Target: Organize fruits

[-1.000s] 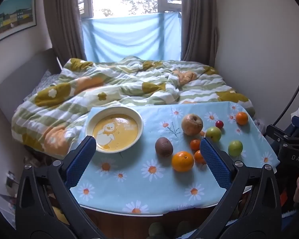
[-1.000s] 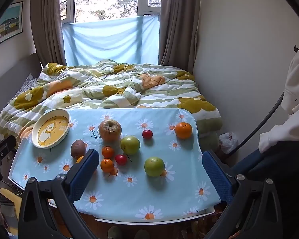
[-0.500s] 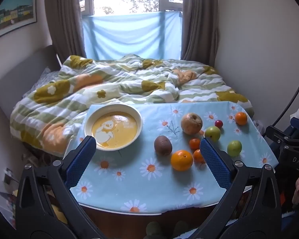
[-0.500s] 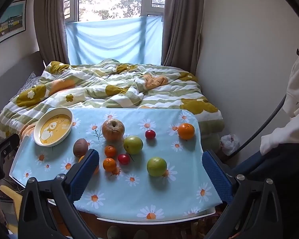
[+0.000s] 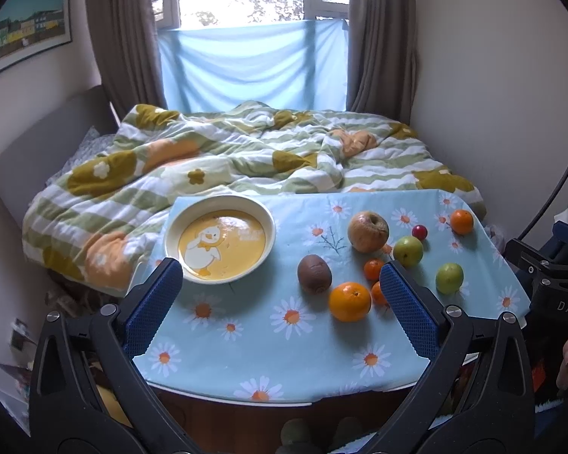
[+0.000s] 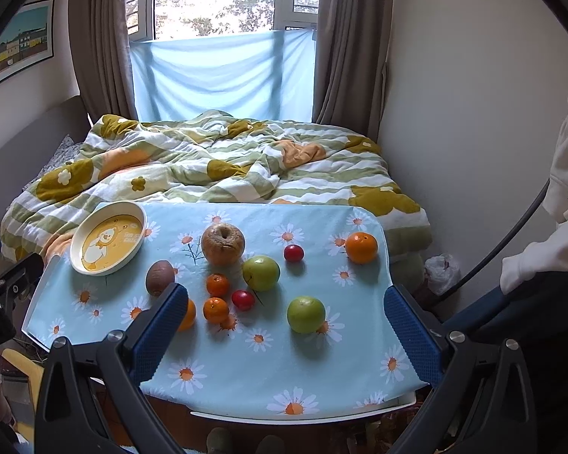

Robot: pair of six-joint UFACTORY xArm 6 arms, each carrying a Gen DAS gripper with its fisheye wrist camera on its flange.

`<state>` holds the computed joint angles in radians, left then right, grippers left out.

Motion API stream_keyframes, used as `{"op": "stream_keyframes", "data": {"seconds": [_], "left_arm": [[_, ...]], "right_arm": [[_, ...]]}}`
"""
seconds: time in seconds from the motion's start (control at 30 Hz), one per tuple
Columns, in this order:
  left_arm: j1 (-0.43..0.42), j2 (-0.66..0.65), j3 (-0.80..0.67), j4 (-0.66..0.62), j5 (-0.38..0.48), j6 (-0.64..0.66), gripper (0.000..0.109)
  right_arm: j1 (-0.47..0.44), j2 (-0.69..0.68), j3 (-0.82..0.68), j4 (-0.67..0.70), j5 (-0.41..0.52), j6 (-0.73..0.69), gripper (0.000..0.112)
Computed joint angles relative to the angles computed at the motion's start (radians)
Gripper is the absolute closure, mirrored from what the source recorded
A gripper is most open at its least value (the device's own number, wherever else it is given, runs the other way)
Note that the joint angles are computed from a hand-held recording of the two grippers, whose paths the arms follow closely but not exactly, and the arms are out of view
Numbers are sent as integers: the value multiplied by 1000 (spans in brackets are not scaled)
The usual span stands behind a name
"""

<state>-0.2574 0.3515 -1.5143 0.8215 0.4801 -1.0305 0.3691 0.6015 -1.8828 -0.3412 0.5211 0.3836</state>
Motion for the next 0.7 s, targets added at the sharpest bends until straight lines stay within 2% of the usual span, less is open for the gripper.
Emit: {"op": "stream_keyframes", "data": {"seconds": [0.7], "left_arm": [[3, 0, 1, -2, -3, -2, 6]], "right_arm": [[3, -2, 4, -5, 0, 6, 10]]}}
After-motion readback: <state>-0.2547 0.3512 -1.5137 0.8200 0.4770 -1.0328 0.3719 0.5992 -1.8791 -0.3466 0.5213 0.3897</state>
